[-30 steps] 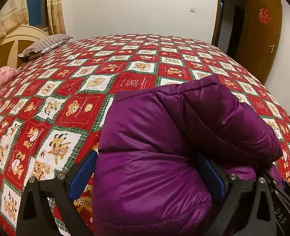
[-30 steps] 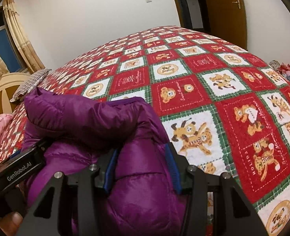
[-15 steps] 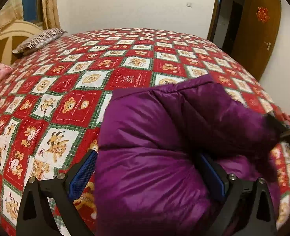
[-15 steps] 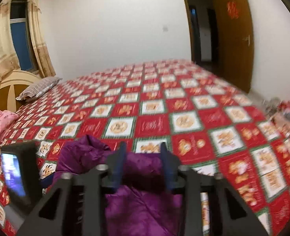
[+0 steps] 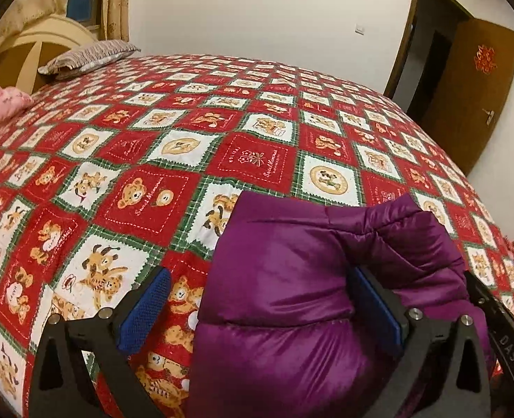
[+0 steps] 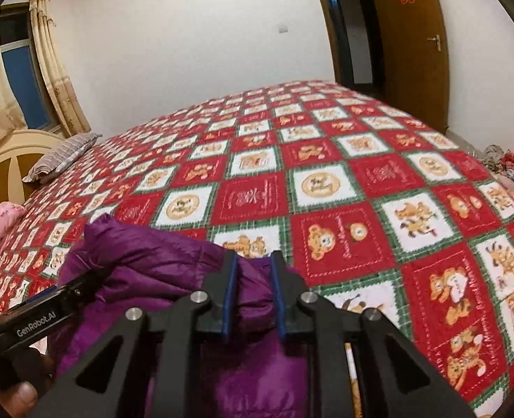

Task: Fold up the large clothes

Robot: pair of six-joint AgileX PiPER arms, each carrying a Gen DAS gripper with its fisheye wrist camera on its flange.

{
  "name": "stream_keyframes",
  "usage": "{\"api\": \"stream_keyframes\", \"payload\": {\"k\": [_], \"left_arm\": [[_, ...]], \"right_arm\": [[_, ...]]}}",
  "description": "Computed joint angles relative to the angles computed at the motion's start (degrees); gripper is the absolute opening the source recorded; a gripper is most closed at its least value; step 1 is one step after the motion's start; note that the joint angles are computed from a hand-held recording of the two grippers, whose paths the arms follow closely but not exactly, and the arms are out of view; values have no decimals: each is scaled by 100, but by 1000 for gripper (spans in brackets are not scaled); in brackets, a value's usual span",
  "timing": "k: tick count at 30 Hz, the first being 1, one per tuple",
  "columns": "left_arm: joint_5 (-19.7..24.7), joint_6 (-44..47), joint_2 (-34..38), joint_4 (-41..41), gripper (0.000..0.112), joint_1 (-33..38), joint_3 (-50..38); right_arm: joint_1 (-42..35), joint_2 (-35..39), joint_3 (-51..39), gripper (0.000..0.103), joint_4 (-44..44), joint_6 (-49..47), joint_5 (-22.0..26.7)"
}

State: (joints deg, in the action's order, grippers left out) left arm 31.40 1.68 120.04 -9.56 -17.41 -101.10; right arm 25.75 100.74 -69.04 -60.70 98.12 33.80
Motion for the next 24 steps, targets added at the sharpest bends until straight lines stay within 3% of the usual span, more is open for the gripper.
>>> {"api": "stream_keyframes", "payload": {"k": [5, 24], "left_arm": [[-45, -309, 37, 482, 102, -124, 8], [-132, -496, 86, 762, 102, -180, 49]], "right_arm": [[-178, 100, -67, 22, 633, -508, -217], [-310, 172, 18, 22, 956, -704, -414]]}}
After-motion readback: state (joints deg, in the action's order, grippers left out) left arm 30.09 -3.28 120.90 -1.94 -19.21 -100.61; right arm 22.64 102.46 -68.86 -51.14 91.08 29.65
